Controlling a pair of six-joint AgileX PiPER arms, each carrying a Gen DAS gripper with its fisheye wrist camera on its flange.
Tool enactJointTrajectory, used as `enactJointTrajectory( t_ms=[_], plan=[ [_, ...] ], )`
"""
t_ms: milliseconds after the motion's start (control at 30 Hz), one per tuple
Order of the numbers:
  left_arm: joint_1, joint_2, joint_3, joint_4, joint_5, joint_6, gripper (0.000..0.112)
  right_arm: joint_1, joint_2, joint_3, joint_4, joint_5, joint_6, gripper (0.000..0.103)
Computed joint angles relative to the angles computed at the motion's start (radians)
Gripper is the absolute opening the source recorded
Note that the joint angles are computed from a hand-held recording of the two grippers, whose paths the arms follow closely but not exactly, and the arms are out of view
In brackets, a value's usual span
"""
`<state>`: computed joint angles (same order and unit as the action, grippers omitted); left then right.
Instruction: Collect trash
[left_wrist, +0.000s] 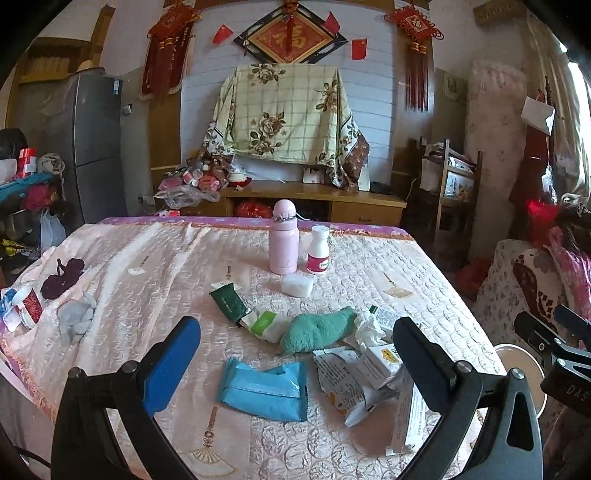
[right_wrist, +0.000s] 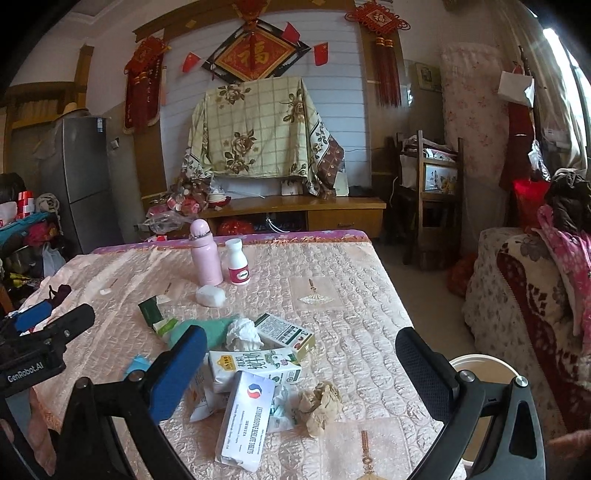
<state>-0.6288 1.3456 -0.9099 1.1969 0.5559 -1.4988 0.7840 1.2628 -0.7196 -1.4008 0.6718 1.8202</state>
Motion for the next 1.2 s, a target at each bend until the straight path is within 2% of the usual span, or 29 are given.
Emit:
enactJointTrajectory(
  t_ms=[567,1200],
  plan=[
    [0.004,-0.018,0.022,0.033,0.000,-0.034,0.103,0.031,0.029,-0.027,-0.004,0.038,0.003,0.103],
    [-0.008,-0.023,0.034,0.052,0.004,-0.066,0.103,0.036,0.039,-0.030,0.003,0.037,0.003,0.103]
  ],
)
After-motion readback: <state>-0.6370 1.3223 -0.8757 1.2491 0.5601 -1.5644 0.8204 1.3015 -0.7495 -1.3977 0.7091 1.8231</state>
